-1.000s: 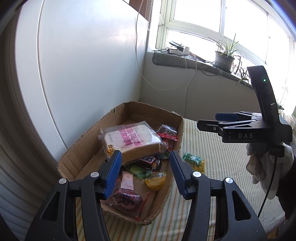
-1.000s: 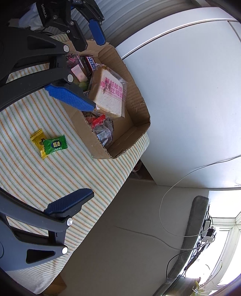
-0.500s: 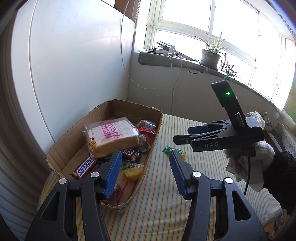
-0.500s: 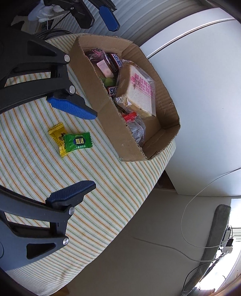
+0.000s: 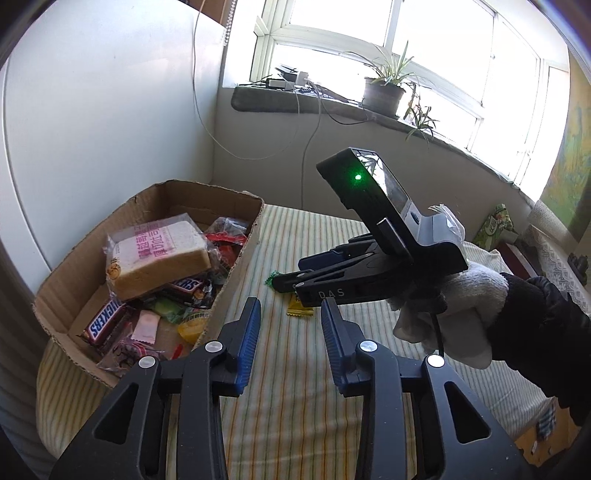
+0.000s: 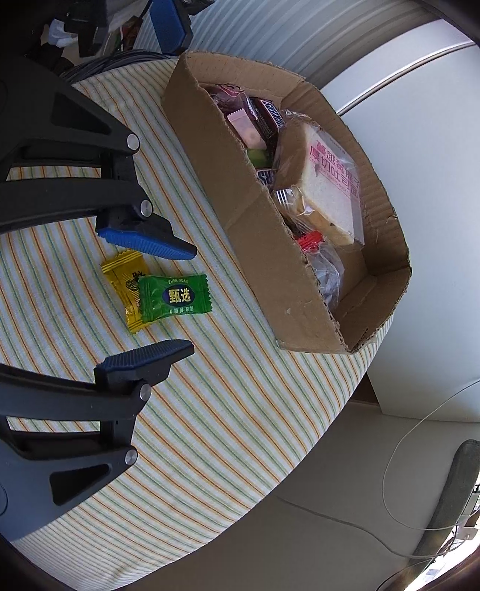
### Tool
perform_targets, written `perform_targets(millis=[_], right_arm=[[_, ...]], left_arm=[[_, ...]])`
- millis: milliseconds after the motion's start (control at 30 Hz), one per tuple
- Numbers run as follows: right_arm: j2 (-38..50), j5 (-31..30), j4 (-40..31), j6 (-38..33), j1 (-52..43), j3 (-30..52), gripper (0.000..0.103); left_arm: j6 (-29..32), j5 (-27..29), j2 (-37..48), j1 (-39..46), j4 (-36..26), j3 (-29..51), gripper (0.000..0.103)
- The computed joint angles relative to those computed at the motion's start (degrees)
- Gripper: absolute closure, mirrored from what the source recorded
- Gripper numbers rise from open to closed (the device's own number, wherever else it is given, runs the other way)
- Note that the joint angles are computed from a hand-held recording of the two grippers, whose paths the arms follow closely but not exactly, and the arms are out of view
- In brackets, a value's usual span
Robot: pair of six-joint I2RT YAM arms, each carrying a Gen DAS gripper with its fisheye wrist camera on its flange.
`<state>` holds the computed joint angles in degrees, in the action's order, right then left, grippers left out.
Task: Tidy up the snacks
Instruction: 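Move both tools toward the green and yellow candies, then grasp the yellow candy with the left gripper while the right grasps the green candy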
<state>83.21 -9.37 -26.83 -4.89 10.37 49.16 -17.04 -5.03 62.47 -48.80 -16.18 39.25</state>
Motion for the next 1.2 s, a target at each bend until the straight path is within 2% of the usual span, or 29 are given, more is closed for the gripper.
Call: perform_targets(millis=[100,267,500,833,900,1000,1200], right_arm=[[1.55,0.49,0.54,0.11,0.61,0.29,0.062],[2.83,1.18,1.61,0.00,0.44,0.15,0.077],[0.38,-0.74,2.86,-0.67,-3.19,-2.82,0.077],[-3.89,-2.95,1.98,-3.85,-11.47,-6.26,0.077],[-4.73,-3.46,1.79,-4.89,-13.24,-6.96,0.077],[-6.63,-3.80,1.62,-5.62,-15.28,-8.52,0.077],[-8.01,-5.82,2.00,-8.43,-19.73,-10.53,0.077]], left_arm=[[-0.77,0.18,1.72,-0.72,0.86,-0.03,0.071],[-1.35,0.96,5.59,-1.49,2.44,0.53,0.071],[-1.45,3.24,14.17,-1.12,5.38,3.44,0.071],[-1.71,2.63,26.76,-1.17,6.98,10.53,0.071],[-1.79,2.30,28.96,-1.81,7.10,11.81,0.065],[-0.99,0.67,32.37,-2.47,5.52,14.75,0.049],[-0.54,-1.69,36.20,-2.80,4.80,18.14,0.048]])
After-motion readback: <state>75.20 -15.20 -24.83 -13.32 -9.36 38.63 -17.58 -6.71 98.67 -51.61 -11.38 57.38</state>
